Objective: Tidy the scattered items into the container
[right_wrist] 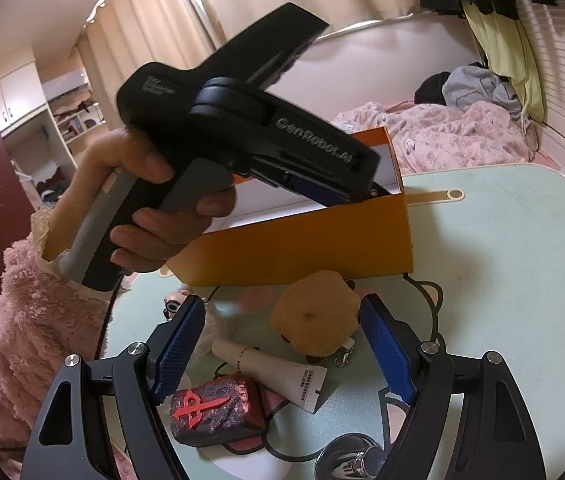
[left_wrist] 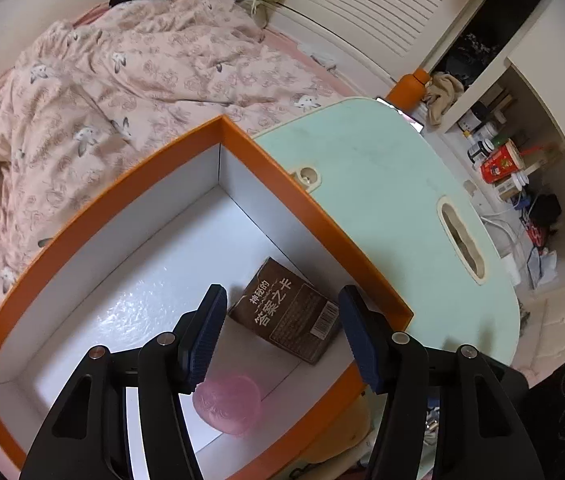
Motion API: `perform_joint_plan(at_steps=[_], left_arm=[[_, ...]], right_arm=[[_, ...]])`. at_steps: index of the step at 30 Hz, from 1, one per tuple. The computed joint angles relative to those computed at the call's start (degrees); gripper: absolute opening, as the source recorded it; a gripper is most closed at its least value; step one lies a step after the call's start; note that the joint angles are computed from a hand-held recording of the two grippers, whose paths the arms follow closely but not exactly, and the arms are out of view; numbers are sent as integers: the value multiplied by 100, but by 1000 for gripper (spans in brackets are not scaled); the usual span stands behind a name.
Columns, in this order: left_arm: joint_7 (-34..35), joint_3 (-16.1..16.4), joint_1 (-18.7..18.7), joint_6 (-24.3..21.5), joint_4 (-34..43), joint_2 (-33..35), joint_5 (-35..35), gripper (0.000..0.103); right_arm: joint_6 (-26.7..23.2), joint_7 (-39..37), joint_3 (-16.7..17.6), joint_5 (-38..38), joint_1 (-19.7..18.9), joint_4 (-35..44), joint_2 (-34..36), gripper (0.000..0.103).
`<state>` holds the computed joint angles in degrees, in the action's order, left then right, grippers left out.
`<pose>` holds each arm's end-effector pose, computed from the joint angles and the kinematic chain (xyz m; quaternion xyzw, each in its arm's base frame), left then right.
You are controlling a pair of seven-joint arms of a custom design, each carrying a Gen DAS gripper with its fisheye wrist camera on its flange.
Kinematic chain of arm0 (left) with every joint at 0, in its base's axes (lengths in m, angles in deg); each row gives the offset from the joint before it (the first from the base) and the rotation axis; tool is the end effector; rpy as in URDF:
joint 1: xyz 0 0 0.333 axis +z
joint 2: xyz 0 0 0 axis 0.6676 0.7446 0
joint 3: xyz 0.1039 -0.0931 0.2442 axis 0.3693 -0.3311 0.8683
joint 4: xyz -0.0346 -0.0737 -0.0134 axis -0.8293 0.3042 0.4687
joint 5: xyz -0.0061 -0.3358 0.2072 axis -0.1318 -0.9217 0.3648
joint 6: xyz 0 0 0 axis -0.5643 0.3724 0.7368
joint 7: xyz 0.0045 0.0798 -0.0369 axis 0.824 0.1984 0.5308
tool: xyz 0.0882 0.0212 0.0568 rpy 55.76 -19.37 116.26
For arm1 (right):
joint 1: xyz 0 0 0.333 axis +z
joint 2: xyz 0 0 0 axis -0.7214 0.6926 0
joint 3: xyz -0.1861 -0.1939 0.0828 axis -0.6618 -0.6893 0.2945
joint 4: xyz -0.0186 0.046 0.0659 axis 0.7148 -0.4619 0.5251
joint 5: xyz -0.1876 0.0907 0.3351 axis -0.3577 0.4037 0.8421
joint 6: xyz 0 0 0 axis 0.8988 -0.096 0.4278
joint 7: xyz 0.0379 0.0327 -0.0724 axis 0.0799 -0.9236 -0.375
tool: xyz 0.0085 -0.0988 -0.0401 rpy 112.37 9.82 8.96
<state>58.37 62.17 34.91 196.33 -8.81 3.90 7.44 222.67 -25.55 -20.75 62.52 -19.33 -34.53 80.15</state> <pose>0.7058 -0.1840 0.4785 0.4824 -0.8510 0.2069 0.0151 0.5119 0.3058 0.4298 -0.6911 0.5200 -0.0966 0.4926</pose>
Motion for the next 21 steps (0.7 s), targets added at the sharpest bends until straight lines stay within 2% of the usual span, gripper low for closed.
perform_joint_plan(at_steps=[4,5,9,18,20,21], left_arm=[[-327,-18,75,-738,1003,669,-137,61],[-400,-14,81,-767,1067,730,-129,61],[-312,-31,74,-393,534,420,-105,61],[-281,-30,93,-271,401,353,-115,60],[-222,-88,165,-295,396,361,-257,49],[-241,-90,181,-268,362,344,-302,48]], right_arm=[[-26,69,-6,-50,-1,-6,-1,80],[-22,10,-1,0,-5,1,-1,80],[21,94,-3,-92,9,13,24,80],[19,20,8,0,-6,26,17,80],[25,52,8,-20,-1,19,10,80],[18,78,5,-48,1,13,9,80]])
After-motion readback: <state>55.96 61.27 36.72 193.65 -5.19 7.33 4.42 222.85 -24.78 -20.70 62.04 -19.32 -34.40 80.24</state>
